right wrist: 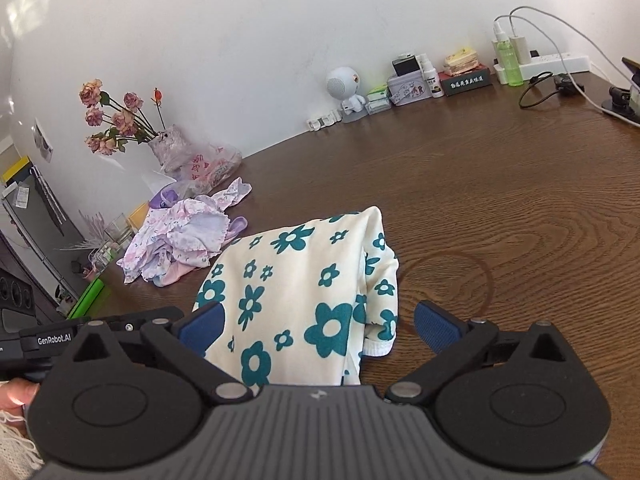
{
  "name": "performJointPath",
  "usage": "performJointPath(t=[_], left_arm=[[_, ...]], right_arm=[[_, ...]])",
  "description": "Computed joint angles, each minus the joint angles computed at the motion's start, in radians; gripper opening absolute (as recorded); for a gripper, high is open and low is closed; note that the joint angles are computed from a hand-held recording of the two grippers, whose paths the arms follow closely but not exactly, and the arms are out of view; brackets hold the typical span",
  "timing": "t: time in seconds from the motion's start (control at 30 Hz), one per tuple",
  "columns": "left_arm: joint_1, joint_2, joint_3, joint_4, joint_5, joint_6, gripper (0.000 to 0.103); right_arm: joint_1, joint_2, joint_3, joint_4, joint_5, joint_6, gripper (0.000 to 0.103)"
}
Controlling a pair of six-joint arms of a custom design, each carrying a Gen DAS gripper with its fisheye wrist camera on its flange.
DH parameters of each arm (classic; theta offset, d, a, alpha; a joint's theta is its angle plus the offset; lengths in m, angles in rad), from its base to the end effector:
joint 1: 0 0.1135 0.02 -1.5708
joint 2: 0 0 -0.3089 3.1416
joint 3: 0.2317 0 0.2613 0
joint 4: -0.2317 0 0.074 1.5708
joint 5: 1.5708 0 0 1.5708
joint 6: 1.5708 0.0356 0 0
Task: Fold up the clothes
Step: 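Grasp the folded flower-print bundle from both sides with both grippers and lift, then carry the bundle with both grippers to the wall beside the white robot figurine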
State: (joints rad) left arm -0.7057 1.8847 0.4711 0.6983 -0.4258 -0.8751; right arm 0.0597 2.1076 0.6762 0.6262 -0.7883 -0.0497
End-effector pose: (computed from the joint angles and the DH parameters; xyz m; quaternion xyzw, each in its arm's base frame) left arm 0.2339 -0.1800 0.0957 -0.1626 0.8788 -0.1529 0.4219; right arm 0.3393 0.0456 0.0640 -0.1900 0.8474 0.3579 0.3431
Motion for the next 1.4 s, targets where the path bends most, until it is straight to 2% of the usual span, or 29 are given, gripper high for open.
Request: performJointPath(t=[0.13, 0.27, 0.43, 0.5, 0.53, 0.63, 0.7, 0.83, 0.9, 1.2, 1.3, 1.4], left_arm=[[0.094, 0.058, 0.027, 0.054, 0.135, -0.004, 0.101], [0.153, 0.119, 0.072, 0.079, 0.229, 0.000, 0.099], [0.190, 0.164, 0.087, 0.152, 0.296, 0.023, 0.098], [0.206, 0.180, 0.088, 0.183, 0.327, 0.033, 0.085], [0.214, 0.189, 0.089, 0.199, 0.342, 0.038, 0.084], [0.238, 0.211, 0.079, 0.251, 0.398, 0.027, 0.070], [0.251, 0.228, 0.074, 0.286, 0.438, 0.018, 0.056], [0.264, 0.239, 0.070, 0.326, 0.474, 0.031, 0.046], [0.268, 0.224, 0.074, 0.314, 0.479, 0.057, 0.043], [0.340, 0.083, 0.146, 0.157, 0.533, 0.134, 0.043], [0.388, 0.046, 0.253, 0.047, 0.549, 0.188, 0.043], [0.446, 0.095, 0.427, -0.074, 0.578, 0.218, 0.043]], right_arm=[[0.005, 0.067, 0.120, -0.107, -0.035, 0.016, 0.100], [0.003, 0.137, 0.225, -0.202, -0.092, 0.048, 0.084], [-0.006, 0.187, 0.277, -0.227, -0.153, 0.065, 0.083], [-0.006, 0.197, 0.294, -0.240, -0.166, 0.066, 0.078], [-0.007, 0.206, 0.300, -0.239, -0.177, 0.078, 0.075], [-0.008, 0.230, 0.312, -0.221, -0.204, 0.125, 0.064], [-0.004, 0.235, 0.307, -0.201, -0.202, 0.146, 0.054], [-0.003, 0.246, 0.301, -0.164, -0.219, 0.206, 0.040], [0.000, 0.238, 0.295, -0.151, -0.216, 0.221, 0.033], [0.046, 0.119, 0.347, -0.236, -0.155, 0.217, 0.031], [0.065, 0.088, 0.461, -0.311, -0.142, 0.222, 0.031], [0.090, 0.122, 0.655, -0.421, -0.102, 0.244, 0.031]])
